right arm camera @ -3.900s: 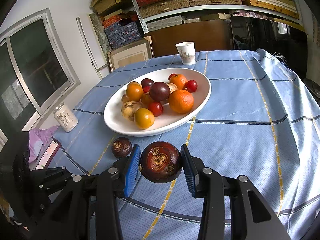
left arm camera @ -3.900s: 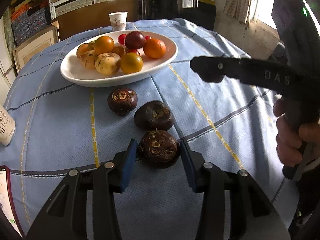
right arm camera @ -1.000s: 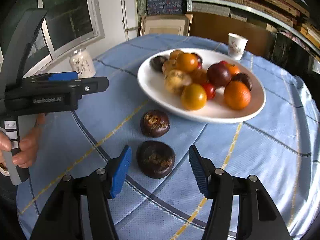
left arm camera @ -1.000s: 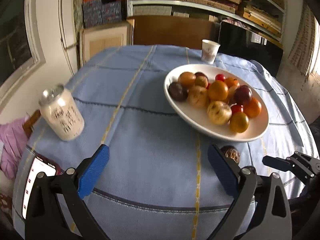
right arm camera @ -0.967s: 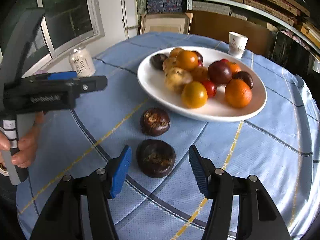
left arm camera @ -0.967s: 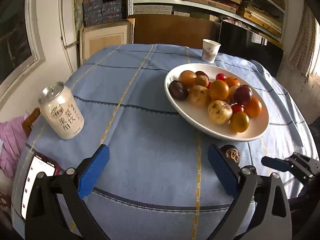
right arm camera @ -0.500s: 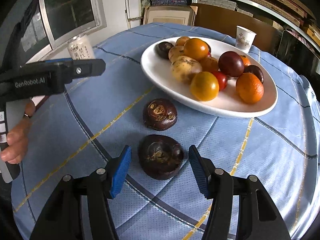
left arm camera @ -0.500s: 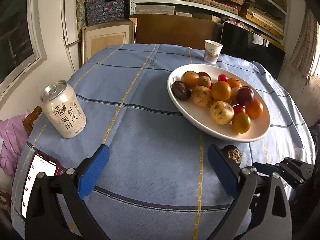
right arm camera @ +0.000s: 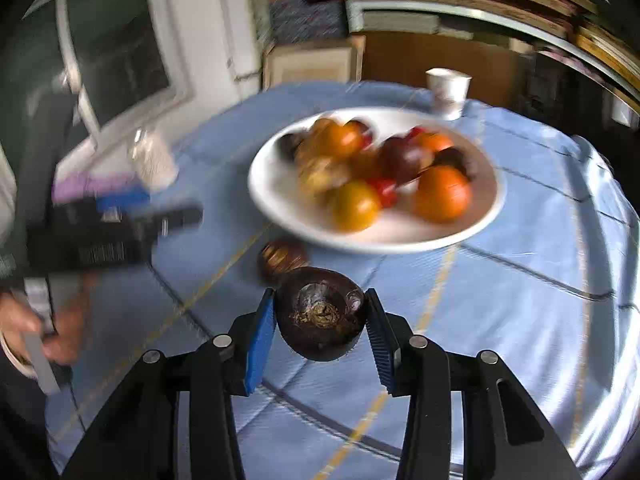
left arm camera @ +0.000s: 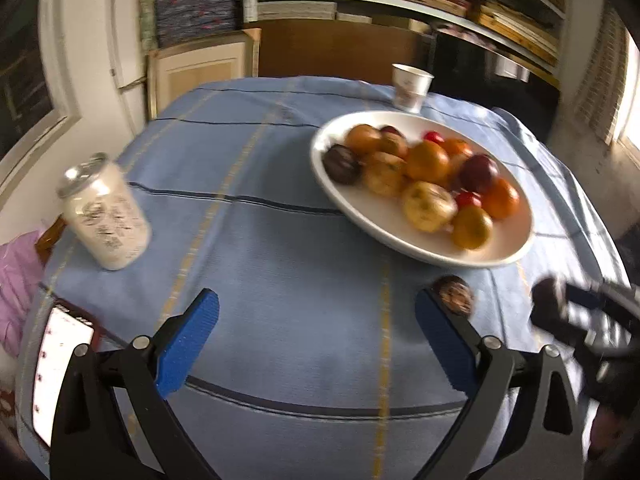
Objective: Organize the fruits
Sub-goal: 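Reach the right tool to the large dark brown fruit and close on it, then grasp the last brown fruit with the left tool while the right tool holds its fruit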
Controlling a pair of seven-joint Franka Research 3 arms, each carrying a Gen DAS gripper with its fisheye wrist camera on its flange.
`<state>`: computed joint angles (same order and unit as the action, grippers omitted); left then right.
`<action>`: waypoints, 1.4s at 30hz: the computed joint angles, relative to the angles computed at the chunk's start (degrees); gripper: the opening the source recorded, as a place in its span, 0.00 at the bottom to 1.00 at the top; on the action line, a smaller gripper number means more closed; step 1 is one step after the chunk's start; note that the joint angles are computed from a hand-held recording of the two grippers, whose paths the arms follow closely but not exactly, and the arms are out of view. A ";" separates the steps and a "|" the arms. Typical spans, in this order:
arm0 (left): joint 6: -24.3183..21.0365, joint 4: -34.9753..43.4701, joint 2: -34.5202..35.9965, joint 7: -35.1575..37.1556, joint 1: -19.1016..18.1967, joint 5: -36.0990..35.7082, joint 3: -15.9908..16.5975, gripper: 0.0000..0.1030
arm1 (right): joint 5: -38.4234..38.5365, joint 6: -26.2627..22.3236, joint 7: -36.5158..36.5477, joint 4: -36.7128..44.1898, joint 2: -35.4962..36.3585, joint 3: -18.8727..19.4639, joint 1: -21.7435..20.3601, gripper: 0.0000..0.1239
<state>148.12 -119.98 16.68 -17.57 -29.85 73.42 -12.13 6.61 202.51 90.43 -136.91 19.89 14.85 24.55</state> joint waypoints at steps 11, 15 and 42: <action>2.32 12.70 11.20 15.21 -3.41 -10.24 0.46 0.72 | -10.03 3.19 11.87 -3.52 -1.67 2.99 -8.23 0.36; 2.74 14.97 13.19 18.36 -4.70 -14.38 2.05 0.62 | -12.37 3.79 13.68 -4.07 -2.18 2.74 -8.59 0.36; 2.78 15.39 13.19 19.06 -8.40 -16.04 4.98 0.41 | -13.21 4.06 15.14 -4.53 -2.56 0.75 -7.18 0.36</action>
